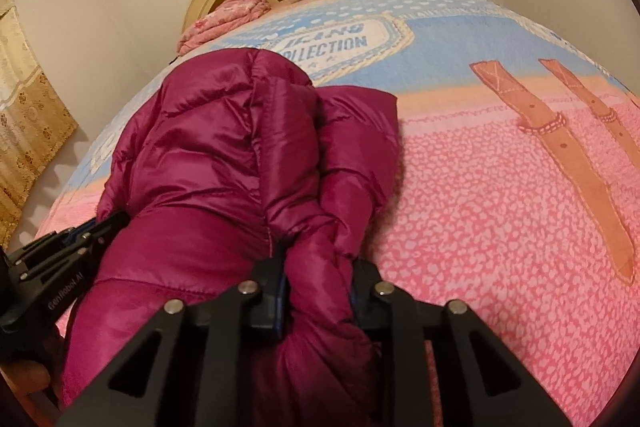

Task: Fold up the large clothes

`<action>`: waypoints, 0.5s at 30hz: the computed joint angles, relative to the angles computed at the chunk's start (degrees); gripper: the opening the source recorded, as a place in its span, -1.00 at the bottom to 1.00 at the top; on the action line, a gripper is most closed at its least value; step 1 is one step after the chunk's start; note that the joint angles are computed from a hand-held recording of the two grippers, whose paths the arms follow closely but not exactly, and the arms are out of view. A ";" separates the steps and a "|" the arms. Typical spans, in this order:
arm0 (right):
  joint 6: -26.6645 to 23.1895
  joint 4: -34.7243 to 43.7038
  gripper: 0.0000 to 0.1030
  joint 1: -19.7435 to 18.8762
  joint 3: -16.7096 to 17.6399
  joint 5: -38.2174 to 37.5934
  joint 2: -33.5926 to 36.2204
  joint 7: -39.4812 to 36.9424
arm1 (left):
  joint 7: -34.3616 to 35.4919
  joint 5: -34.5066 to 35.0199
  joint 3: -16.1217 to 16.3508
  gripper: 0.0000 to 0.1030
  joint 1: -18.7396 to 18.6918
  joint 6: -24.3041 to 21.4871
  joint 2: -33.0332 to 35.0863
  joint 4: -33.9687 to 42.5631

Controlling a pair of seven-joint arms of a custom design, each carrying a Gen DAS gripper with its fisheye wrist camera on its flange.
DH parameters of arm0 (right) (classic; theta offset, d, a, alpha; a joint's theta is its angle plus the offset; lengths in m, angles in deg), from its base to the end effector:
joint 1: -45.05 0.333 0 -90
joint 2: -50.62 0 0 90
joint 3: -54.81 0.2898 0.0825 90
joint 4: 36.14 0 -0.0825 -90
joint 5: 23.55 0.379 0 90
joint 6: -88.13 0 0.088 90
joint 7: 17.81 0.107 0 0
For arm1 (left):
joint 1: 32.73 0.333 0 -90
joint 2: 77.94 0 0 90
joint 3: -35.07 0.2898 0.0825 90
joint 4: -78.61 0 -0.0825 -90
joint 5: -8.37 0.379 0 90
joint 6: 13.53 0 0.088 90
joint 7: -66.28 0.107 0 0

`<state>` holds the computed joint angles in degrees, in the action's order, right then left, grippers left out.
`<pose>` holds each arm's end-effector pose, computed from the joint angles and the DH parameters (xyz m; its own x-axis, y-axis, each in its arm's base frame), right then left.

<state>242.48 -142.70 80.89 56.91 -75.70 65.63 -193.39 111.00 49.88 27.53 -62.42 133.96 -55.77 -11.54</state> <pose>0.4945 0.4166 0.4106 -0.1384 -0.9432 -0.3021 -0.6982 0.3093 -0.6456 0.5581 -0.4214 0.4645 -0.2777 -0.9538 -0.1143 -0.6613 0.2761 -0.6974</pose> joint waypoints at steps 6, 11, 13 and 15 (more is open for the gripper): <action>0.67 -0.78 -0.60 0.72 0.66 -1.90 -1.51 1.57 | -3.55 3.66 0.28 -0.79 0.23 0.30 -4.70 -4.15; 1.85 0.33 -0.64 1.20 1.25 -2.86 -1.19 2.48 | -6.89 8.05 -0.85 -0.79 2.04 0.57 -10.34 -9.48; 1.94 1.65 -0.65 1.63 1.52 -2.69 -0.63 1.71 | -7.86 8.85 -1.61 -0.80 3.22 0.52 -12.18 -11.11; 1.91 3.30 -0.65 2.14 1.53 -2.49 0.16 0.68 | -8.21 9.10 -2.38 -0.80 4.63 0.54 -14.11 -12.88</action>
<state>244.39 -139.40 83.03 58.44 -78.19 65.79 -192.71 102.79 58.98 25.14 -57.79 134.50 -69.88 -24.42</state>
